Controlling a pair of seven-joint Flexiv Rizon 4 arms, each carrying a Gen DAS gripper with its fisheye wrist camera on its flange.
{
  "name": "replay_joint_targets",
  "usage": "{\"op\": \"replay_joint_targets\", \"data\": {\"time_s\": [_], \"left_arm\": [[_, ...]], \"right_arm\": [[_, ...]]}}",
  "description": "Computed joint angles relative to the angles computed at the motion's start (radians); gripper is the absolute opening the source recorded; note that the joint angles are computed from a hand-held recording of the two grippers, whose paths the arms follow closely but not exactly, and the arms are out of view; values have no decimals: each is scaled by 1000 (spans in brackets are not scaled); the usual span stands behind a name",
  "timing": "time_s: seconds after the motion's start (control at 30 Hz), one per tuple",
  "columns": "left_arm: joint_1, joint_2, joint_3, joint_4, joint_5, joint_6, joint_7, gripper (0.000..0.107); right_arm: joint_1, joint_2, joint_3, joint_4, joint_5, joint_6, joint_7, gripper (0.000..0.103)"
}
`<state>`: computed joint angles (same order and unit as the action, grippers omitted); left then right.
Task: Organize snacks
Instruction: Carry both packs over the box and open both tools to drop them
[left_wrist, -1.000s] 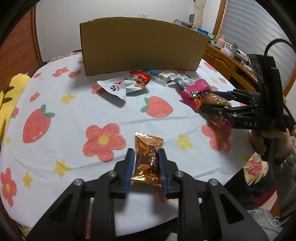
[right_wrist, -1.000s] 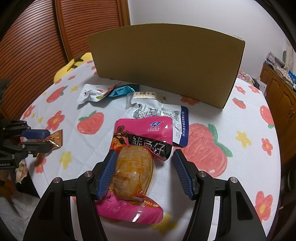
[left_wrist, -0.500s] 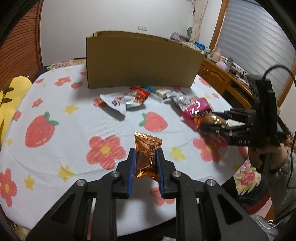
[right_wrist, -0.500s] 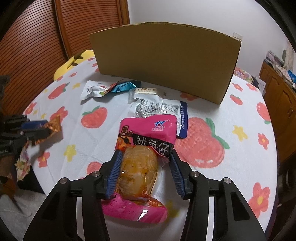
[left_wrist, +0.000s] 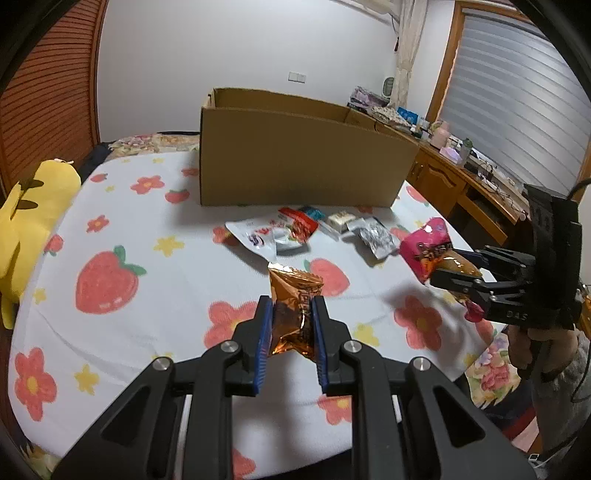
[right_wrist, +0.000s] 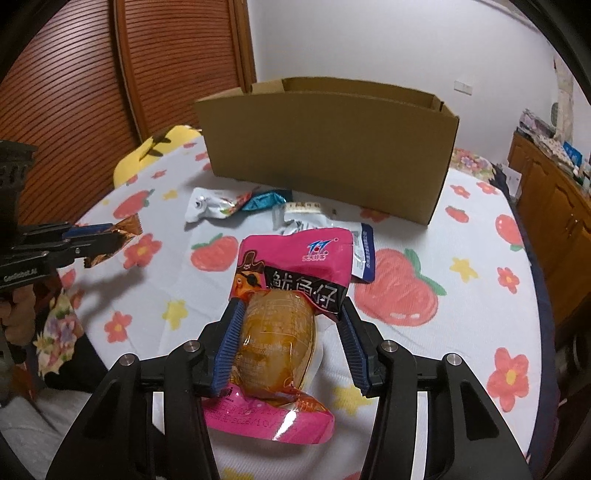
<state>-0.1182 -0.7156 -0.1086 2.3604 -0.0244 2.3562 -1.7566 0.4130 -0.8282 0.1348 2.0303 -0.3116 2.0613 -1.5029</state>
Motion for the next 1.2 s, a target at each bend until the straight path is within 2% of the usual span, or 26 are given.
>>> {"op": "replay_joint_targets", "data": {"time_s": [0.73,0.93,1.2], "left_arm": [[-4,94,29,-131,-48,-79,107,18],[-16,96,38,-180,-75,-118,161,18],[39,81,2,-271,-43,-162,183,18]], "right_arm": [[-14,87,-5,13,20,91,14,52],[-8,92,-14,-22,18,84,6,52],[-9,54,-22,-145,-5,53,7,52]]}}
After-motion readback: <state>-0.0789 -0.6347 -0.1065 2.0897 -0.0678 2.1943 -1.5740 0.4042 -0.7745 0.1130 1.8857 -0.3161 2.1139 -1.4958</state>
